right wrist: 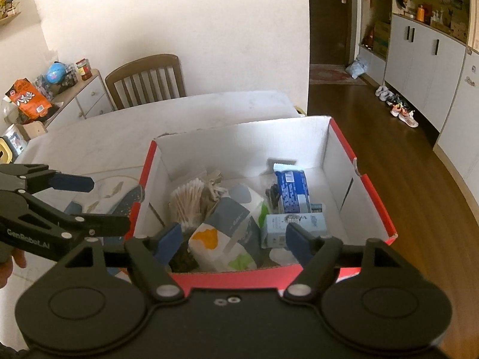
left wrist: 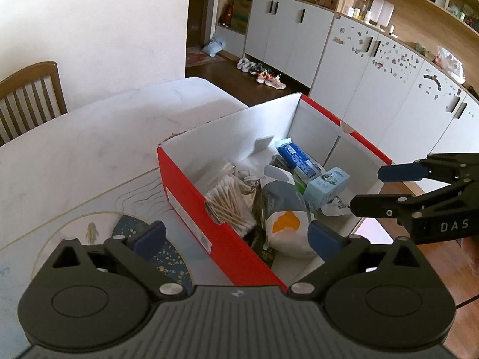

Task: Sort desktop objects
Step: 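Lift both open grippers out of the shoebox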

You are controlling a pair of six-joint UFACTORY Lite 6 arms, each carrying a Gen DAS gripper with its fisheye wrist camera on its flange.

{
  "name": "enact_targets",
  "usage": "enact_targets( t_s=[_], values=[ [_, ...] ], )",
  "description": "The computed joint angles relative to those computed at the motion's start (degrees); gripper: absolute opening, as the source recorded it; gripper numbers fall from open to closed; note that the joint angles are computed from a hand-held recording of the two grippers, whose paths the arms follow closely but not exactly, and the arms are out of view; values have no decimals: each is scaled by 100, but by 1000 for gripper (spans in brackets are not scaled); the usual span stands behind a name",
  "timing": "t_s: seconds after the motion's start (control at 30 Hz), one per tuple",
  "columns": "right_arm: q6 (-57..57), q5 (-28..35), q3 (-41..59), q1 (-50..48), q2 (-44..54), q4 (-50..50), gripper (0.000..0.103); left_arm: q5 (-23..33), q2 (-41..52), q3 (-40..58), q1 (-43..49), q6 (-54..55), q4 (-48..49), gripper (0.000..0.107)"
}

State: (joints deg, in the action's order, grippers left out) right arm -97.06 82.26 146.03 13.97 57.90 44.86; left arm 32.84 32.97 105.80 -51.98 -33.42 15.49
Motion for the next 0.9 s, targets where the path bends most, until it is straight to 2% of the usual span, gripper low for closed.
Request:
enact_targets(
  t_s=[0.2, 0.73, 0.9],
  values=[
    [-296, -185, -773, -87, -431, 11, 77, 78, -178, -222, -116, -244, 229, 102],
    [-552, -399, -1420, -192, -758, -64, 77, 48, -383, -592, -261, -422, 467, 101],
    [-521, -422, -1408, -220, -726, -69, 77, 40, -320, -563, -232, -243, 268, 101]
  ],
)
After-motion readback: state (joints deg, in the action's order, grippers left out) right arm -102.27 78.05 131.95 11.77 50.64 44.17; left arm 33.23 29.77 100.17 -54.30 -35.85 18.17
